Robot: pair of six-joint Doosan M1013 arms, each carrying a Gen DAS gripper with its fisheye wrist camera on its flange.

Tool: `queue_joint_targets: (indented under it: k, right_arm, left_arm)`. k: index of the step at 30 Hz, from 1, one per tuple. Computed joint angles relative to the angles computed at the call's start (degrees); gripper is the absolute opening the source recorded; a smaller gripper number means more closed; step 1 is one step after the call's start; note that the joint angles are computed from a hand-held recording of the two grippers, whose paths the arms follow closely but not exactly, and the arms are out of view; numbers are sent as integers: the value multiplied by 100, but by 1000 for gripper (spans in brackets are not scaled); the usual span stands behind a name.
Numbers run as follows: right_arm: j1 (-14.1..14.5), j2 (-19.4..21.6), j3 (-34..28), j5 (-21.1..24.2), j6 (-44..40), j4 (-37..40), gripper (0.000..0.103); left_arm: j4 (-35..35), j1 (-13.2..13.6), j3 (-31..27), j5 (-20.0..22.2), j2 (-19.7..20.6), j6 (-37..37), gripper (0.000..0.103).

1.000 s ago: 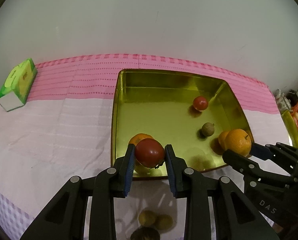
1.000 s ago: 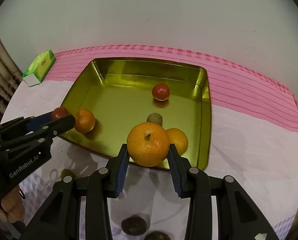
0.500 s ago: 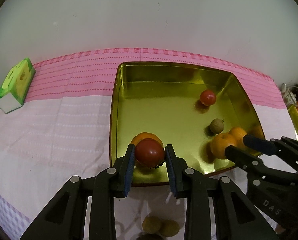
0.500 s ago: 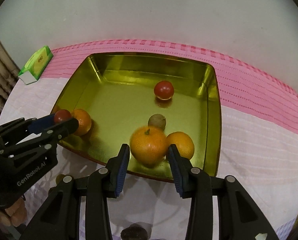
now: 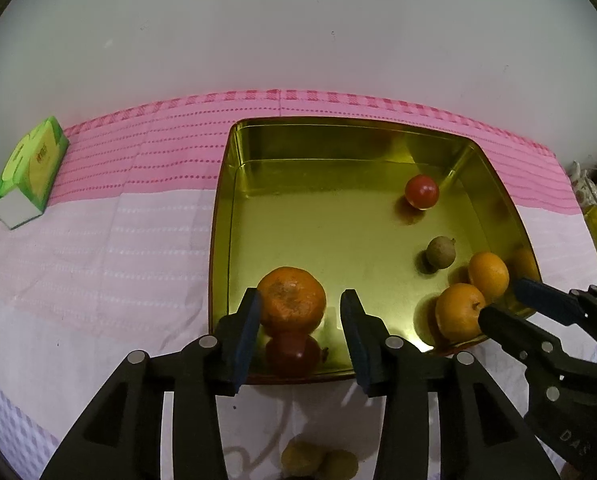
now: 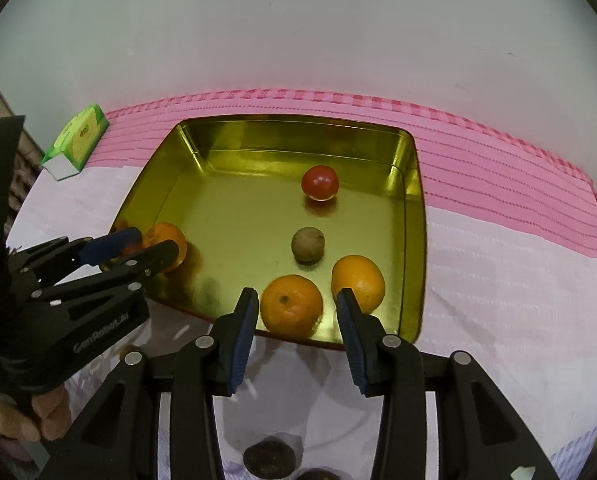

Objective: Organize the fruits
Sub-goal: 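Lower the orange and tomato into the tin and open both tools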

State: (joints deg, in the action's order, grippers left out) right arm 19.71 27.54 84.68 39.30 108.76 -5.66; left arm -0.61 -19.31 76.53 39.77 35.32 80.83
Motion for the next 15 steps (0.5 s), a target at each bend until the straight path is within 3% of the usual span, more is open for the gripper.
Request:
queue_joint_targets:
  k: [15]
  right_arm:
    - [17, -198, 236, -99, 216, -128, 43]
  left_arm:
    - [235, -43, 236, -153, -246, -177, 49]
